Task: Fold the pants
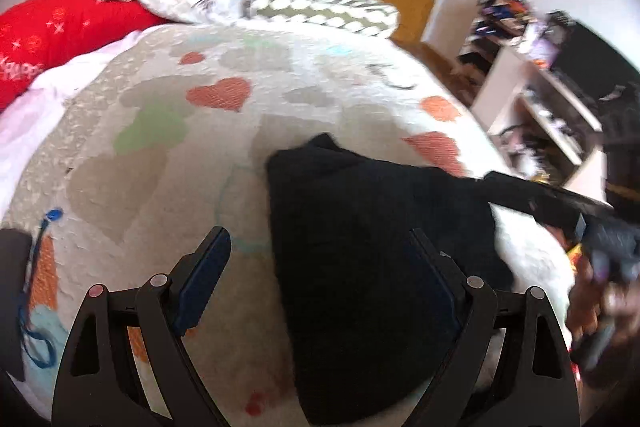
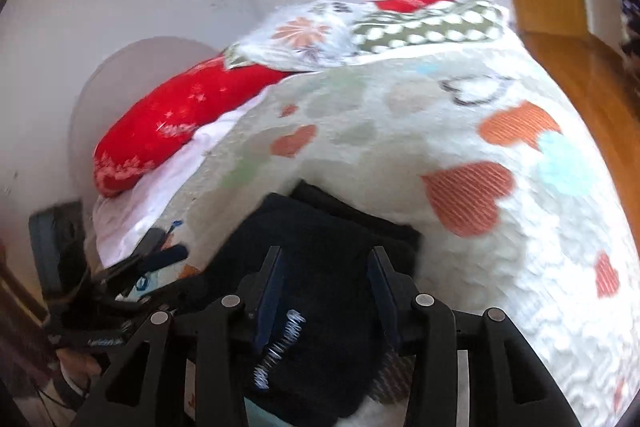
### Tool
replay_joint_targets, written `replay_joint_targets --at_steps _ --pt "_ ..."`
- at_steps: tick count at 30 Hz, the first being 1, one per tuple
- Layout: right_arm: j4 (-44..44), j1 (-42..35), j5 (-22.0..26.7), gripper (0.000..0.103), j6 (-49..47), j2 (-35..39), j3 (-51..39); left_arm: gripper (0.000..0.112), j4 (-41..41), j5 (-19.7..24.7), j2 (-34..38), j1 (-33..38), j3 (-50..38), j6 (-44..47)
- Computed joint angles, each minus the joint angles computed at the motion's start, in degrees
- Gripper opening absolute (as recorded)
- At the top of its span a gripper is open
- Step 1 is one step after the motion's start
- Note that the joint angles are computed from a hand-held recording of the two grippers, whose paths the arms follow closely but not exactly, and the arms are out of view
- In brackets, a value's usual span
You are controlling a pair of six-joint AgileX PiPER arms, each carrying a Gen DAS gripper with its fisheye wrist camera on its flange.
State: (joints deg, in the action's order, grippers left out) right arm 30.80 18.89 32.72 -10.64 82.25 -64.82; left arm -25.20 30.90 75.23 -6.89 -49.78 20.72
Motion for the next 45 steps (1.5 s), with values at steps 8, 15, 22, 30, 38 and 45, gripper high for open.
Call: replay_joint_targets --at_steps 8,15,22,30,38,45 --pt "-2.4 0.5 -2.7 0.031 -1.4 10.0 -2.1 0.088 3.4 -1.9 9.0 -2.1 -2.1 -5.1" --pt "-0.8 0.6 -0.5 0.033 -3.3 2.1 1.7 0.088 1.2 -0.9 1.9 -0.5 1.9 -2.9" --pt "-5.9 5.4 1.9 0.033 -3.1 -4.4 7.8 0.088 6.8 -2.1 -5.7 -5.0 8.8 -8.0" --pt "-7.7 5.8 -1.1 0.033 -2.5 -6.4 13.4 0.089 5.2 -4.1 -4.9 -6.4 11.6 -9.4" --pt "-10.8 6.3 -0.9 0.035 3.9 -9.0 12.9 0.089 16.1 -3.4 -6.3 -9.8 10.6 -21.0" --pt "-5.3 2.5 -1.6 0.046 3.5 -7.3 12.8 0.089 21.8 -2.7 -7.9 -10.4 8.9 -24.8"
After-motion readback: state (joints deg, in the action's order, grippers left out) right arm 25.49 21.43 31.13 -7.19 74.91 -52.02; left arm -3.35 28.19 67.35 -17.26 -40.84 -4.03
